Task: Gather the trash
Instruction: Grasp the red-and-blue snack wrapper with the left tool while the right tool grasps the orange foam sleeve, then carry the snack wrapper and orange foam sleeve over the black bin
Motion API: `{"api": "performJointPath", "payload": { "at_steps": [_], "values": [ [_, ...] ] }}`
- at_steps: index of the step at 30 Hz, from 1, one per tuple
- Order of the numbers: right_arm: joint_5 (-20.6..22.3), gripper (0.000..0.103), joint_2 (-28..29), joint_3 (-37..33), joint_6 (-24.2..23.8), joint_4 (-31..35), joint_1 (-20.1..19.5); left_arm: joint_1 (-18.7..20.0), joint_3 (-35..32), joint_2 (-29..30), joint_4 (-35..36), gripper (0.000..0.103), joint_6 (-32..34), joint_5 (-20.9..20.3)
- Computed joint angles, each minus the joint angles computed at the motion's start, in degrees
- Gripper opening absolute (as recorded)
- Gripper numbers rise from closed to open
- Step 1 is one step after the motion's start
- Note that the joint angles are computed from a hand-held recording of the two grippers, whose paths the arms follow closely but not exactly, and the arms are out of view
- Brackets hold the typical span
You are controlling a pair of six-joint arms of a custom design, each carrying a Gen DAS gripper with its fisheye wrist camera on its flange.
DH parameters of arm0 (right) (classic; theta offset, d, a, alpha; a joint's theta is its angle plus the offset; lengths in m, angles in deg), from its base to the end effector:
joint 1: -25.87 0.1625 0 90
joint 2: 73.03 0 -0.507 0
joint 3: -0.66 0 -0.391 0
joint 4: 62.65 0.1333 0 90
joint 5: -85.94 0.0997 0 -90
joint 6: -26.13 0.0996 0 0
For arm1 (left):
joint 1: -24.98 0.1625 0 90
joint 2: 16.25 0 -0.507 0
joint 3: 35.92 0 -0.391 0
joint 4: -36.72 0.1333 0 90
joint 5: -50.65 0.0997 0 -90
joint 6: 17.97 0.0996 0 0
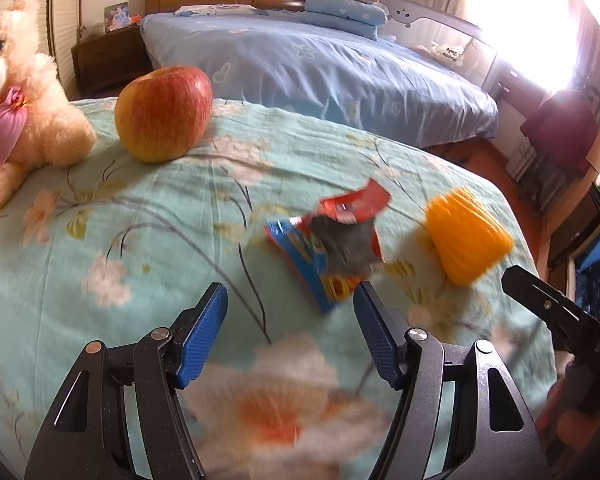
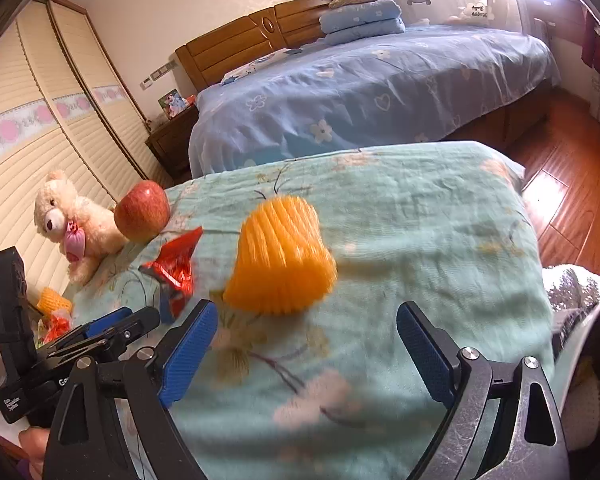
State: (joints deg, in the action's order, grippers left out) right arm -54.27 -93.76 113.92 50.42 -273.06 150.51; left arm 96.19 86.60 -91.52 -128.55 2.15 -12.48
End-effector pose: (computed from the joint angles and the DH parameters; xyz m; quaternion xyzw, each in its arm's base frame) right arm 0.3735 -0.4407 -0.0584 -0.0225 -0.8845 0.3925 0.2512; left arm 0.0000 -0.5536 0.3341 0.2613 0.9086 -0.2328 0.2281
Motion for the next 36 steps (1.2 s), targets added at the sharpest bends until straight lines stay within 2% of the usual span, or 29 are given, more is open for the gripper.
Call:
{"api": "performJointPath", "payload": {
  "at_steps": [4, 5, 6, 9, 11, 12, 17, 19, 26, 36],
  "values": [
    [0.37, 0.092, 0.36, -1.48, -1.23, -0.03, -1.3, 0.0, -1.01, 1.7, -0.93, 0.064, 1.46, -0.21],
    [0.49, 0.091, 0.44, -1.8, -1.4, -0.01, -1.66, -0.01, -1.08, 2.11, -1.5, 0.061, 1.86, -0.14],
    [0.56, 0.09, 0.49, -2.0, -1.49, 0.07, -1.87, 0.08, -1.3, 2.51, -1.49, 0.052, 2.03, -0.35],
    [0.61, 0.069, 1.21, -2.73, -2.23, 0.18, -2.67, 0.35, -2.17, 3.36, 0.48, 0.023, 1.53, -0.58],
    [1.56, 0.048, 1.17, -2.49, -1.64, 0.3, -3.04, 0.2, -2.08, 3.51, 0.03, 0.021, 2.08, -0.55],
    [1.19, 0.045, 1.44, -2.55, -2.51, -0.6, -2.77, 0.18, -1.94, 3.44, -0.17, 0.017, 2.37, -0.82],
    [-0.93, 0.03, 2.28, -3.02, -3.64, -1.44, -1.56, -0.04, -0.79, 2.56, -1.72, 0.016, 2.17, -0.9],
    [-0.42, 0.029, 2.22, -2.16, -2.41, -2.51, -1.36, 0.16, -0.3, 1.41, -0.52, 0.016, 0.66, -2.14],
    [0.04, 0.027, 2.13, 0.87, 1.77, -6.26, 0.3, -1.56, 4.14, -3.1, 0.96, 0.016, -0.98, -2.46],
    [-3.03, 0.026, 1.6, 5.56, 8.86, -7.26, 5.47, -4.43, 9.44, -8.96, 1.43, 0.016, -1.36, -0.91]
  ]
}}
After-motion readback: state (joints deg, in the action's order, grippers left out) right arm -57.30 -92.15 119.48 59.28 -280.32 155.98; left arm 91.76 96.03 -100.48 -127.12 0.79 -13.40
